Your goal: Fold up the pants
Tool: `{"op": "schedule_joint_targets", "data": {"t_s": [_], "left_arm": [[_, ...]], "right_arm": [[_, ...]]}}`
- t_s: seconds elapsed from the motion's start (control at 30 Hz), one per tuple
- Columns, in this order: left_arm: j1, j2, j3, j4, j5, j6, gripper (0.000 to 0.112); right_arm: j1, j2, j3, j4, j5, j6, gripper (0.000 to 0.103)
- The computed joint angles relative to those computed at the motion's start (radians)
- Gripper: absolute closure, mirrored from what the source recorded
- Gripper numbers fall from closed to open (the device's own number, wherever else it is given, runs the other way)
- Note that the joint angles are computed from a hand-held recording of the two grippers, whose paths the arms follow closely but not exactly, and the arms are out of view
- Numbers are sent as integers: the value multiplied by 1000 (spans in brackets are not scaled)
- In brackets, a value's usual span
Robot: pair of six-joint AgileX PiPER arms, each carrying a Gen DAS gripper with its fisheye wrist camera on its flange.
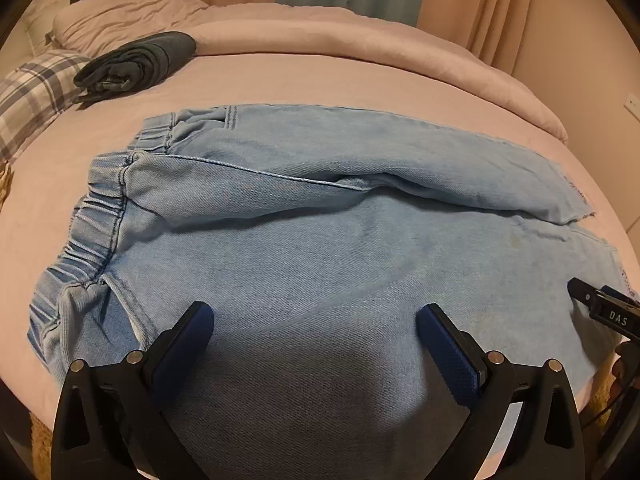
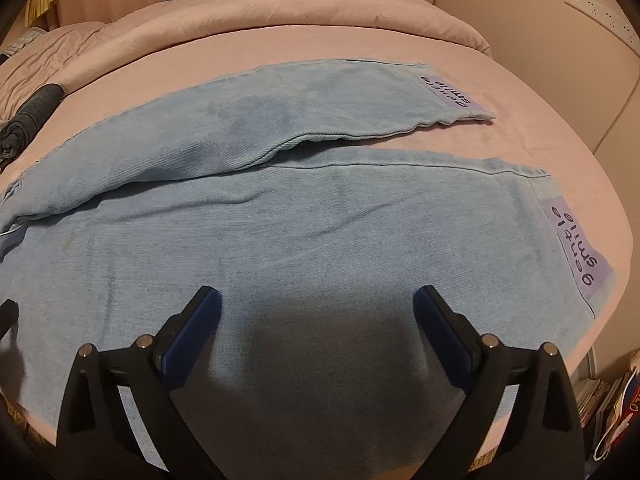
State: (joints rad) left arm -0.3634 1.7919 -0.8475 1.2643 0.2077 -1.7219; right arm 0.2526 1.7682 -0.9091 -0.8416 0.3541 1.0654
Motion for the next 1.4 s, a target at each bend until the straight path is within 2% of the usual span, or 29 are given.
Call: {"op": "schedule_joint_targets", "data": {"t_s": [0.27,1.4], "left_arm": [[6,-3,2,8,-14,-1,11],[10,-7,5,8,-17,-1,11]], "right_arm": [[6,4,-9,3,23,3,4],[8,4,-10,9,27,-5,3]]}}
